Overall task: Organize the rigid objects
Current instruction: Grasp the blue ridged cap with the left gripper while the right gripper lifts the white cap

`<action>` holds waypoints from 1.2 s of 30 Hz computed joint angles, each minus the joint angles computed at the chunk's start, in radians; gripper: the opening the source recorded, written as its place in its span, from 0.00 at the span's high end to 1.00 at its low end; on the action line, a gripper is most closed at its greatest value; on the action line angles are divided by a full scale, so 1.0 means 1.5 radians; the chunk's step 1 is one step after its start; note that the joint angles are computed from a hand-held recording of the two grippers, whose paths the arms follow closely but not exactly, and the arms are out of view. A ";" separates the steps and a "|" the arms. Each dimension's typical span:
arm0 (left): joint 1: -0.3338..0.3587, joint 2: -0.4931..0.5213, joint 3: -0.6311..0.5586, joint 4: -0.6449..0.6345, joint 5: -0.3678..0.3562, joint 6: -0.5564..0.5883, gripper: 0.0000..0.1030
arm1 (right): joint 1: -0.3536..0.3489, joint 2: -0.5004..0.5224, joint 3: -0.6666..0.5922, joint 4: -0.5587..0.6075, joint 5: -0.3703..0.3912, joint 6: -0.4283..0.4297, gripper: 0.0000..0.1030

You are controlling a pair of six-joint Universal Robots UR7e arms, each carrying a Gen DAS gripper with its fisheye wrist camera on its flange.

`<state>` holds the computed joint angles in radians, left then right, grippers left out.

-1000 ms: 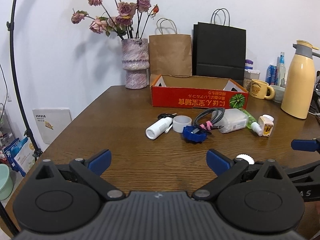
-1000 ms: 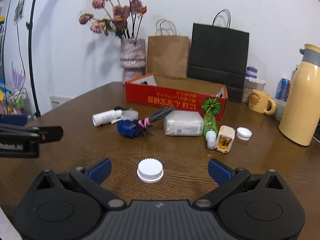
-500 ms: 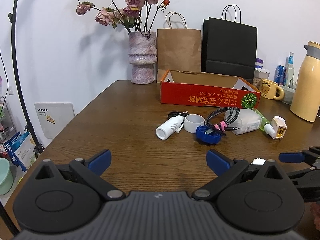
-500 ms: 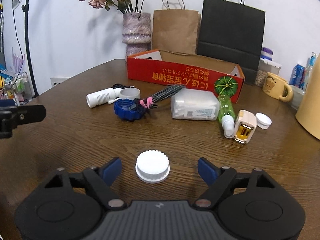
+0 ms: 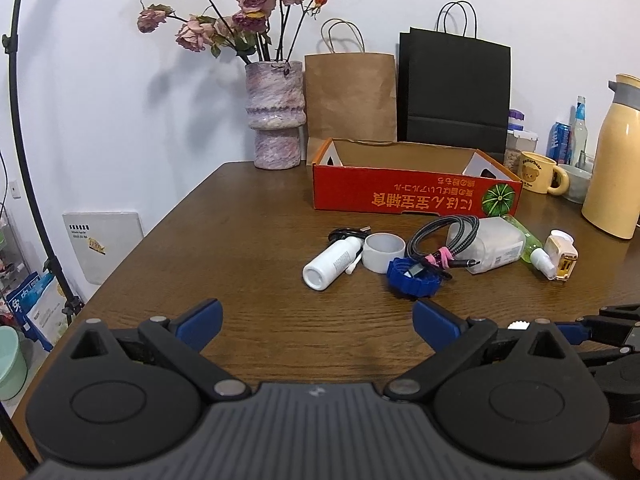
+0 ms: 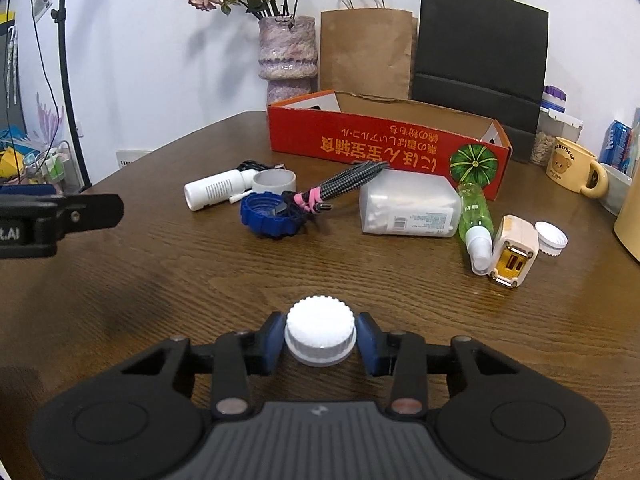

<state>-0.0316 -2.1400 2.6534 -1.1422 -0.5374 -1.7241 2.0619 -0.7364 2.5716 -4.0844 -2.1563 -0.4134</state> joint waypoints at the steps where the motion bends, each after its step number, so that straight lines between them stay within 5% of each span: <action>1: 0.004 0.002 0.001 -0.011 0.003 0.009 0.00 | 0.000 -0.001 0.000 -0.004 0.002 -0.003 0.63; 13: 0.094 0.080 0.013 -0.253 0.058 0.193 0.00 | -0.013 -0.025 -0.007 -0.039 0.019 -0.034 0.63; 24: 0.209 0.268 0.025 -0.690 0.079 0.490 0.00 | -0.042 -0.061 -0.026 -0.049 0.043 -0.080 0.63; 36: 0.325 0.451 -0.003 -0.958 0.057 0.666 0.00 | -0.066 -0.077 -0.063 -0.033 0.064 -0.124 0.63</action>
<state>0.4566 -1.4636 2.6494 -2.5796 -0.4520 -0.7244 1.9625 -0.8514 2.4765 -4.1339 -2.0605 -0.5989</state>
